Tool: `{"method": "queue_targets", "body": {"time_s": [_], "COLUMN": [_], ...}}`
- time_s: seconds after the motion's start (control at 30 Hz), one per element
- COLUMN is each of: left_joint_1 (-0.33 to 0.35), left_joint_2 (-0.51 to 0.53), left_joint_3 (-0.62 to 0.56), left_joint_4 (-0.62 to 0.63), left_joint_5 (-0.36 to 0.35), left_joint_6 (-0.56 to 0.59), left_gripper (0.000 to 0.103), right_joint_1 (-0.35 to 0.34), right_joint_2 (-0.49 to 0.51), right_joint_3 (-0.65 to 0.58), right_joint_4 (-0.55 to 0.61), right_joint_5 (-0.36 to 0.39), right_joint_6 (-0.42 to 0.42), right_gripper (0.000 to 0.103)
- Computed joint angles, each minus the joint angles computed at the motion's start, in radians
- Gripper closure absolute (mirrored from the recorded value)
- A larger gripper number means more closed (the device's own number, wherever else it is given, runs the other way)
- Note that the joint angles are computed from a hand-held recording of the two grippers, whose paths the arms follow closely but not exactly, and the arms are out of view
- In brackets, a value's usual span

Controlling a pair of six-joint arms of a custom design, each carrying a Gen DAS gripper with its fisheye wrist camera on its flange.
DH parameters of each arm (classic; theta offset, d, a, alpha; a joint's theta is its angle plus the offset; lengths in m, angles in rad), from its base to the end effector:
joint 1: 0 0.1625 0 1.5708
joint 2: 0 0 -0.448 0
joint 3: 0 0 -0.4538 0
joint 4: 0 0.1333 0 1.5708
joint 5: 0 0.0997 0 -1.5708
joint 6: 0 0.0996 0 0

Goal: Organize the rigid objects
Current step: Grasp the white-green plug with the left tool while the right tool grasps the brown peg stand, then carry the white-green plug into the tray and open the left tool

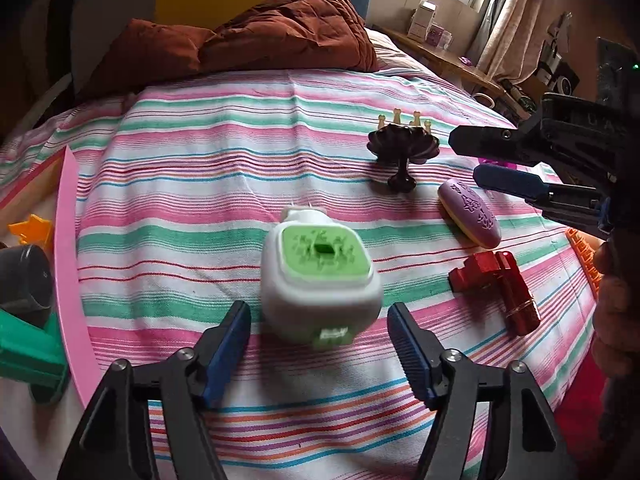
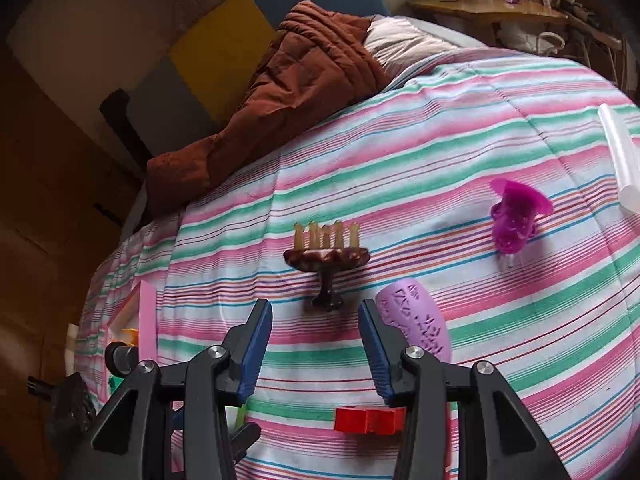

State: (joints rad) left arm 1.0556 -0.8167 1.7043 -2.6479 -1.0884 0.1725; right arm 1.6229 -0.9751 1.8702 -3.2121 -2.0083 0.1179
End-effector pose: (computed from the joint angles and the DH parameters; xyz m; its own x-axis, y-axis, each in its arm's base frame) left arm -0.1925 -0.7043 0.0692 -0.7188 0.5018 -0.4812 0.6164 0.7801 -0.1074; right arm 0.1259 -0.6640 0.1807 -0.9177 0.3246 0.2291 0.0702 0.6999 -0.7107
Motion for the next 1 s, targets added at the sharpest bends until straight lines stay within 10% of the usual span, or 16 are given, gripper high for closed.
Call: {"method": "queue_targets", "body": {"time_s": [0.5, 0.57, 0.63, 0.73, 1.0], "left_joint_1": [0.007, 0.008, 0.014, 0.025, 0.017], "left_joint_2": [0.02, 0.028, 0.034, 0.045, 0.036], "left_joint_3": [-0.054, -0.065, -0.081, -0.1, -0.048], "left_joint_4": [0.039, 0.044, 0.065, 0.073, -0.015], "left_joint_5": [-0.001, 0.003, -0.019, -0.051, -0.036], "left_joint_6": [-0.054, -0.051, -0.053, -0.05, 0.055], "left_gripper": [0.023, 0.023, 0.025, 0.05, 0.051], "right_joint_1": [-0.022, -0.02, -0.007, -0.011, -0.059], "right_joint_2": [0.133, 0.147, 0.165, 0.164, 0.119], "right_joint_3": [-0.177, -0.195, -0.214, -0.216, -0.201], "right_joint_4": [0.129, 0.147, 0.162, 0.181, 0.252], "right_joint_5": [-0.083, -0.099, -0.149, -0.124, 0.025], "right_joint_6": [-0.062, -0.106, -0.165, -0.181, -0.097], "right_gripper": [0.059, 0.087, 0.09, 0.09, 0.091]}}
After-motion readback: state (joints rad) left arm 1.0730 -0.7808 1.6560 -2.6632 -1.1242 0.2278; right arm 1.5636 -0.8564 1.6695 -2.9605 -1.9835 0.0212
